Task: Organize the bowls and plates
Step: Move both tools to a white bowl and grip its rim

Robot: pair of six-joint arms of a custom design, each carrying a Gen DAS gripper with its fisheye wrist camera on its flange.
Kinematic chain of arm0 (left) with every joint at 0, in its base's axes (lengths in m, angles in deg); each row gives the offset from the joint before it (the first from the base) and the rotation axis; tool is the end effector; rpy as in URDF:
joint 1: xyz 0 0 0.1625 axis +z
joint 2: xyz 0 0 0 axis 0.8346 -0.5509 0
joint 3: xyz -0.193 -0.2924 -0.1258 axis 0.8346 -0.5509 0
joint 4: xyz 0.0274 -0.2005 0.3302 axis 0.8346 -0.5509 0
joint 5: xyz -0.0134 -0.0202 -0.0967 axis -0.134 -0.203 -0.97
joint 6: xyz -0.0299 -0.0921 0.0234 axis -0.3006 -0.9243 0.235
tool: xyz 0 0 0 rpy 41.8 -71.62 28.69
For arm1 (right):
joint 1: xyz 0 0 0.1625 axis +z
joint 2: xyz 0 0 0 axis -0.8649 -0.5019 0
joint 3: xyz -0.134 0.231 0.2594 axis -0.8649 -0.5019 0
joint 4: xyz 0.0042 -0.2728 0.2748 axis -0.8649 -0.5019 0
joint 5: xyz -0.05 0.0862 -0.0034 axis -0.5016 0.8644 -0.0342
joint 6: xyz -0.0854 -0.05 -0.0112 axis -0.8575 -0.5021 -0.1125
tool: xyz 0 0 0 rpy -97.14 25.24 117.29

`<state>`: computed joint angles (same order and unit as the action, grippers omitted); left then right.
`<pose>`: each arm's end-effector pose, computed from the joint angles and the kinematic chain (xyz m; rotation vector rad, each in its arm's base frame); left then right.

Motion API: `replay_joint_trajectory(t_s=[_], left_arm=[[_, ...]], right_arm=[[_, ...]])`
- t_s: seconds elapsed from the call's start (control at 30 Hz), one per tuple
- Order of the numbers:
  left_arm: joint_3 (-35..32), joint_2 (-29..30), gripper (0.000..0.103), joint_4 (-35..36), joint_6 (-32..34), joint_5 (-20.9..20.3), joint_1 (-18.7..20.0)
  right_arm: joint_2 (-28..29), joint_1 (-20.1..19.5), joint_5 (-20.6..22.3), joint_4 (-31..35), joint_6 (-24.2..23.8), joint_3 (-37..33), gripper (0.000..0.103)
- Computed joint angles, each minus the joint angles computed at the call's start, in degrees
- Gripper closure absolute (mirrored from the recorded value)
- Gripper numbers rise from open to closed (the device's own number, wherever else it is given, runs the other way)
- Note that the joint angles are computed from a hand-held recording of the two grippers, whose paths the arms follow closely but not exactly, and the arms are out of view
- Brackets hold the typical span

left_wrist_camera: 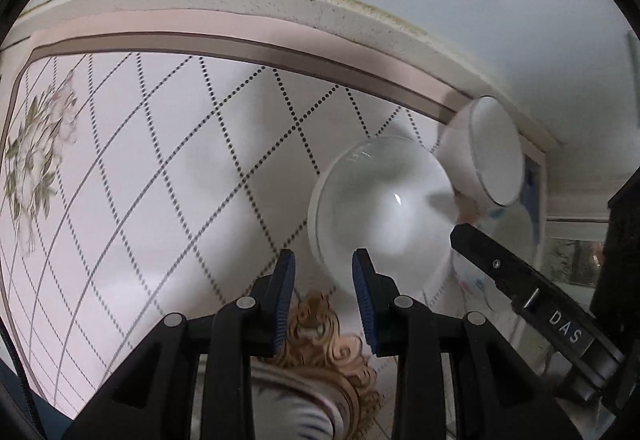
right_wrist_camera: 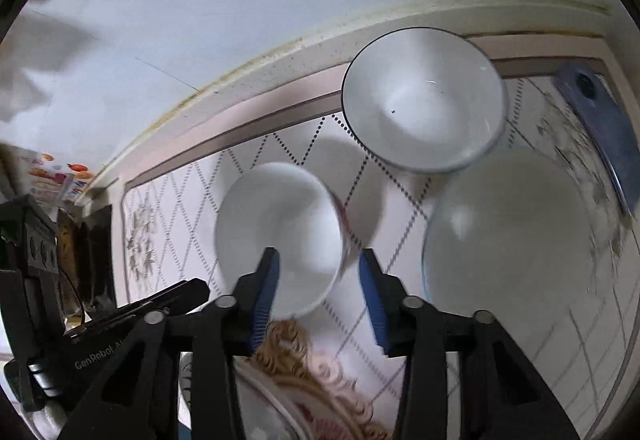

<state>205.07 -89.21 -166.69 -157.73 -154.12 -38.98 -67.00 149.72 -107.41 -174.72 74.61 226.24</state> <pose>-0.3450 -0.2689 0.0992 -0.0389 2.6692 -0.0864 0.0921 -0.3041 0.2719 -0.2626 -2.7084 0.3613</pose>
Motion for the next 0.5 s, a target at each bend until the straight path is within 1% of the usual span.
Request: replay_joint_trajectory(t_s=[0.03,0.1,0.13,0.17,0.2,0.27,0.37,0.47,0.5], left_arm=[[-0.43,1.04,0.076,0.17,0.35,-0.14,0.53],[-0.80,2.34,0.076,0.04,0.92,-0.63,1.26],[-0.99,2.81,0.076,0.25,0.96,-0.57,1.43],[-1.05,3.09,0.078,0.43,0.76,-0.08,1.21],[-1.27,3.41,0.086,0.76,0.81,0.58,0.98],[-1.47,3.46,0.088,1.96,0.72,1.51,-0.19],[-2.61,4.17,0.088,4.47,0.95,2.82,-1.50],[-3.07,4.32,0.088,5.56,0.89,2.93,-2.28],[-3.12,4.25,0.088,5.65,0.61,2.97,-2.69]], right_arm=[[1.80,-0.12,-0.65,-0.92,-0.57,-0.32,0.066],[5.12,-0.19,-2.04,-2.01,-1.47,-0.97,0.076],[6.78,-0.38,-2.78,-2.41,-1.89,-1.35,0.079],[8.09,-0.64,-3.20,-2.80,-2.28,-1.57,0.085],[8.79,-0.70,-3.79,-3.16,-2.55,-1.49,0.088],[10.09,-0.70,-4.92,-4.77,-3.71,-1.22,0.092],[10.07,-1.15,-4.57,-5.55,-5.17,-0.74,0.094],[9.88,-0.10,-5.22,-6.11,-5.75,-0.21,0.094],[9.79,0.64,-5.45,-5.76,-5.09,-0.20,0.094]])
